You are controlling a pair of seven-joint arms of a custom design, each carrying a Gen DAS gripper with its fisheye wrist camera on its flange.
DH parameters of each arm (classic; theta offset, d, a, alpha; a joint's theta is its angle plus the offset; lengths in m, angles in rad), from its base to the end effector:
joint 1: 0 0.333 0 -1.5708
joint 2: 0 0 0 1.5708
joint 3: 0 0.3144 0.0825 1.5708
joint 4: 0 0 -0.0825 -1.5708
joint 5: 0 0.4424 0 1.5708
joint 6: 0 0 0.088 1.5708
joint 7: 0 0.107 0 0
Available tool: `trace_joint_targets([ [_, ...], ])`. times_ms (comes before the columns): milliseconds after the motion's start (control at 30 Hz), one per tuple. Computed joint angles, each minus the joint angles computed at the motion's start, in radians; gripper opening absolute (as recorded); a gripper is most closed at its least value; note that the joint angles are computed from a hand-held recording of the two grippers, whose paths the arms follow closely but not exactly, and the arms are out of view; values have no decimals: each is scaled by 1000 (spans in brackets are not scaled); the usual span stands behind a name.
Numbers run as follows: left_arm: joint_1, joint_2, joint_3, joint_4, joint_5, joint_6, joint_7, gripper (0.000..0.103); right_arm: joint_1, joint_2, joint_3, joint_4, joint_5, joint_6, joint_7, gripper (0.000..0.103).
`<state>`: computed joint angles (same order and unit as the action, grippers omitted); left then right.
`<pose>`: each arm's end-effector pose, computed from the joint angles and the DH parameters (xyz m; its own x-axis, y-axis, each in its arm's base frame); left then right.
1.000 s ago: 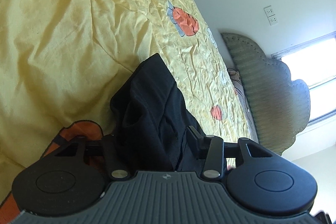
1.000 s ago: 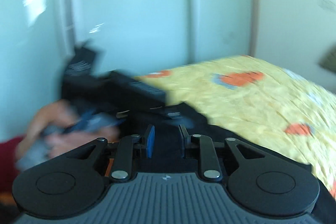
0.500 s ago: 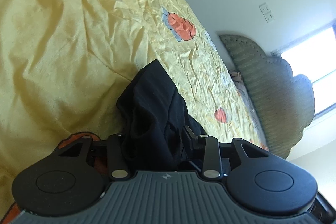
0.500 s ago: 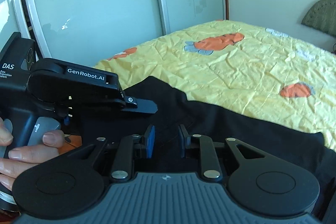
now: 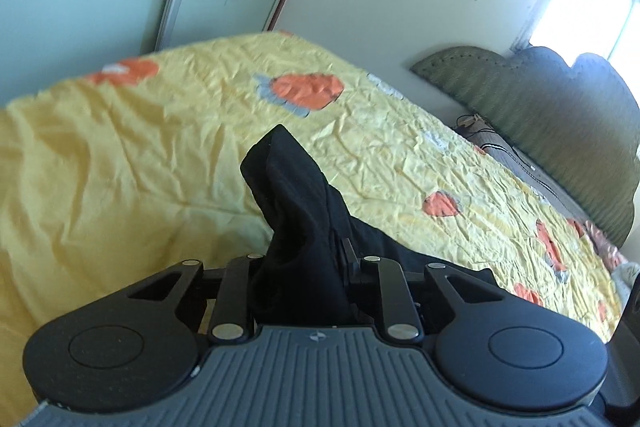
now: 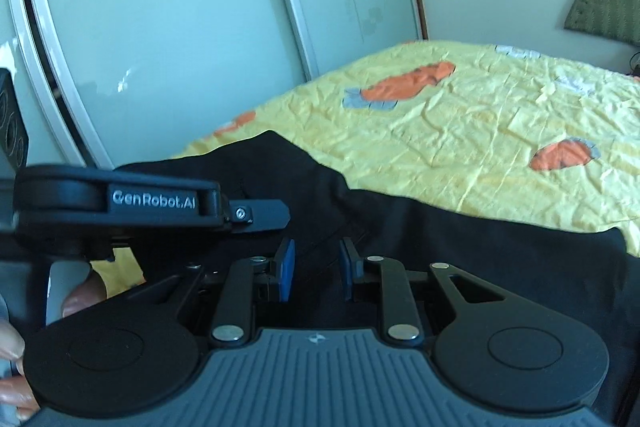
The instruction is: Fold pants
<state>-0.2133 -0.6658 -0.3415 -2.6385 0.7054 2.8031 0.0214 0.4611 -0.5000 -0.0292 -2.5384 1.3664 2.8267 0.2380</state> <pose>0.3666 -0.2676 0.4936 0.1915 -0.9129 0.3606 -0.5344 -0.4051 -0.7418 0.4511 0.1531 0.4729 0.6267 -0.7563 -0.1877 -0.4812 -0.1861 -0.8566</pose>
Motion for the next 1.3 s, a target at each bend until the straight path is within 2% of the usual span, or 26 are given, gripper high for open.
trace_joint_targets([
  [133,8,16,-56,52,37,-49,-15,21,-27,-2,-4,-5,-81,-39,83,23],
  [267,-3,47,-101,109,82,-110,-26,20,-5,-65,-73,-36,77,-109,-27,23],
  [367,-13,62,-129,146,132,-146,-47,20,-31,-113,-64,-63,113,-108,-66,23],
  [667,-49,146,-175,255,263,-189,-109,20,-92,-264,-87,-156,177,-111,-77,23],
  [933,-100,268,-185,363,361,-219,-124,20,-140,-354,-126,-215,151,-96,-46,23],
  [1300,-207,446,-158,505,442,-271,-78,20,-206,-421,-178,-271,142,-81,-8,23],
])
